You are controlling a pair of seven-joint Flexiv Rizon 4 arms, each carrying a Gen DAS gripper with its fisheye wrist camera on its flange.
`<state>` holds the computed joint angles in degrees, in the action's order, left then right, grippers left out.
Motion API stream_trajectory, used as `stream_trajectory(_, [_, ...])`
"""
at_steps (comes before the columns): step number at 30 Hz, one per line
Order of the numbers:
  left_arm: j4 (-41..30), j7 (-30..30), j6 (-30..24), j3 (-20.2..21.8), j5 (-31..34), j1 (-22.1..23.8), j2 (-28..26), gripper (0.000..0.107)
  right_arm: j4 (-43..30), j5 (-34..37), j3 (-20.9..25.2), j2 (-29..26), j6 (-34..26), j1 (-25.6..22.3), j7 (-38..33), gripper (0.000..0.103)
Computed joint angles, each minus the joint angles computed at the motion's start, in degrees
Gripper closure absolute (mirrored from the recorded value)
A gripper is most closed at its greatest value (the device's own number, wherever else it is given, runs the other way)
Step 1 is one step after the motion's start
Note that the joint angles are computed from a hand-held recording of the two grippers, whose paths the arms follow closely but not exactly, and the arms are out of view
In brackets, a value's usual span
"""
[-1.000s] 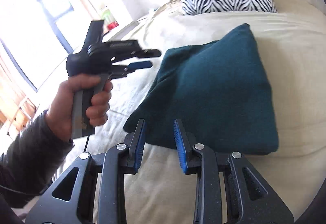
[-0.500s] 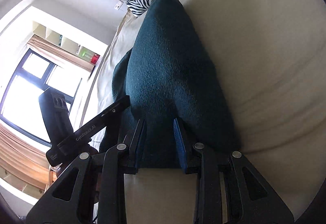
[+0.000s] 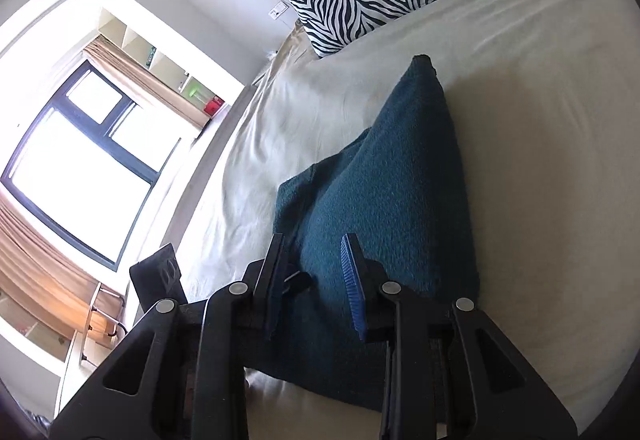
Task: Fold small clothes
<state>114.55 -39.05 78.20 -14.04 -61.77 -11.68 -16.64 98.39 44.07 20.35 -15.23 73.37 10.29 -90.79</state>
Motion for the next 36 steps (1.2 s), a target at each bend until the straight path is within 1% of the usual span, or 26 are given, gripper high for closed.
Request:
stream_trajectory(1, [-0.19, -0.48, 0.12, 0.18, 0.54, -0.14, -0.23, 0.071, -3.0, 0.75, -0.41, -2.59, -3.05, -0.57, -0.06, 0.076])
stream_trajectory(2, [-0.34, -1.07, 0.49, 0.38, 1.43, -0.35, -0.47, 0.071, -4.73, -2.05, -2.01, -5.08, -4.47, 0.46, 3.61, 0.076])
stream_trajectory(3, [-0.54, -1.72, 0.99, 0.47, 2.33, -0.49, -0.74, 0.071, -5.32, -5.32, -3.56, -7.29, -4.14, 1.65, 7.67, 0.076])
stream_trajectory(5, [-1.16, -3.54, 1.31, 0.72, 4.74, -0.44, -1.44, 0.072, -7.03, -3.66, -1.64, -10.3, -0.93, 0.0, 6.14, 0.078])
stream_trajectory(8, [-2.63, -6.98, 0.61, 0.74, 7.61, 0.44, -2.6, 0.079, -6.17, -3.7, 0.98, -11.15, 4.03, -1.85, 5.04, 0.083])
stream_trajectory(10, [-3.73, -10.14, -0.25, 1.4, 10.8, 0.7, -3.27, 0.083, -4.41, -5.91, 0.53, -11.07, 6.65, -1.29, 6.9, 0.091])
stream_trajectory(11, [-4.73, -12.03, -0.88, 1.93, 13.01, 0.7, -3.88, 0.083, -3.69, -7.17, 0.91, -11.4, 7.85, -1.64, 8.82, 0.101])
stream_trajectory(13, [-5.7, -15.03, -1.7, 2.43, 16.5, 0.89, -4.34, 0.083, -4.87, -3.23, 5.42, -12.86, 8.88, -5.81, 6.95, 0.103])
stream_trajectory(14, [-6.1, -16.93, -2.59, 2.84, 18.16, 0.98, -4.27, 0.083, -4.98, -2.44, 6.01, -13.03, 9.07, -6.43, 7.52, 0.103])
stream_trajectory(15, [-6.25, -18.98, -3.56, 3.3, 19.65, 1.04, -3.83, 0.083, -4.1, -4.49, 4.84, -12.34, 9.02, -5.45, 10.55, 0.103])
stream_trajectory(16, [-6.37, -21.3, -4.17, 4.2, 21.81, 0.74, -3.17, 0.082, -3.08, -7.9, 1.92, -11.4, 8.37, -2.93, 13.95, 0.103])
stream_trajectory(17, [-6.24, -23.29, -2.97, 5.06, 24.09, 0.19, -2.5, 0.079, -2.43, -10.73, 0.87, -10.49, 7.94, -1.82, 15.23, 0.097])
stream_trajectory(18, [-6.02, -23.79, -0.82, 4.74, 24.88, 0.32, -2.03, 0.071, -2.0, -12.97, 0.57, -9.82, 8.18, -1.2, 15.55, 0.093])
stream_trajectory(19, [-5.95, -23.2, 0.49, 3.24, 23.93, 1.27, -1.74, 0.064, -2.6, -13.95, 1.6, -9.97, 8.47, -1.8, 14.6, 0.085])
stream_trajectory(20, [-6.43, -22.8, 0.64, 1.82, 22.65, 2.26, -1.85, 0.062, -3.89, -13.65, 3.73, -10.49, 8.24, -3.45, 13.05, 0.08])
stream_trajectory(21, [-7.52, -22.79, 0.26, 0.9, 21.79, 2.92, -2.47, 0.062, -5.78, -12.55, 6.3, -11.6, 7.87, -5.46, 11.03, 0.067])
stream_trajectory(22, [-9.34, -24.21, -0.5, 1.52, 23.03, 2.62, -3.69, 0.062, -7.5, -11.72, 7.89, -12.69, 7.71, -6.65, 9.66, 0.053])
stream_trajectory(24, [-14.57, -29.32, -2.99, 4.52, 28.08, 1.21, -7.45, 0.062, -10.95, -11.67, 8.6, -15.29, 7.04, -7.33, 8.66, 0.052])
stream_trajectory(25, [-17.78, -32.21, -5.74, 6.13, 30.66, 0.71, -9.72, 0.062, -13.13, -11.98, 8.07, -16.97, 5.01, -7.41, 9.79, 0.052])
stream_trajectory(26, [-21.03, -35.08, -8.85, 7.55, 33.15, 0.42, -12.18, 0.062, -14.54, -12.41, 6.3, -18.02, 2.6, -6.89, 12.93, 0.054])
stream_trajectory(27, [-23.12, -36.25, -10.84, 7.11, 34.22, 1.31, -14.31, 0.062, -15.93, -12.42, 4.95, -19.31, 0.73, -6.65, 15.71, 0.056])
stream_trajectory(29, [-22.5, -33.29, -7.78, 4.05, 33.49, 3.29, -15.57, 0.063, -17.24, -12.51, 3.38, -20.88, -0.01, -6.54, 17.98, 0.065])
stream_trajectory(30, [-22.28, -32.87, -7.02, 3.88, 34.34, 3.32, -15.48, 0.063, -17.12, -13.18, 2.88, -21.09, 0.16, -6.4, 17.95, 0.07])
stream_trajectory(34, [-21.23, -29.57, -5.36, 0.07, 33.0, 6.1, -15.85, 0.063, -17.16, -10.79, 7.26, -22.46, 2.87, -9.71, 11.55, 0.071])
stream_trajectory(35, [-20.88, -28.36, -5.54, -1.0, 32.12, 6.99, -15.67, 0.063, -16.11, -10.98, 6.71, -21.62, 3.41, -9.45, 11.55, 0.071])
stream_trajectory(36, [-20.76, -27.22, -5.88, -1.5, 31.71, 7.5, -15.5, 0.063, -14.25, -12.68, 4.3, -19.86, 3.63, -7.86, 13.81, 0.071])
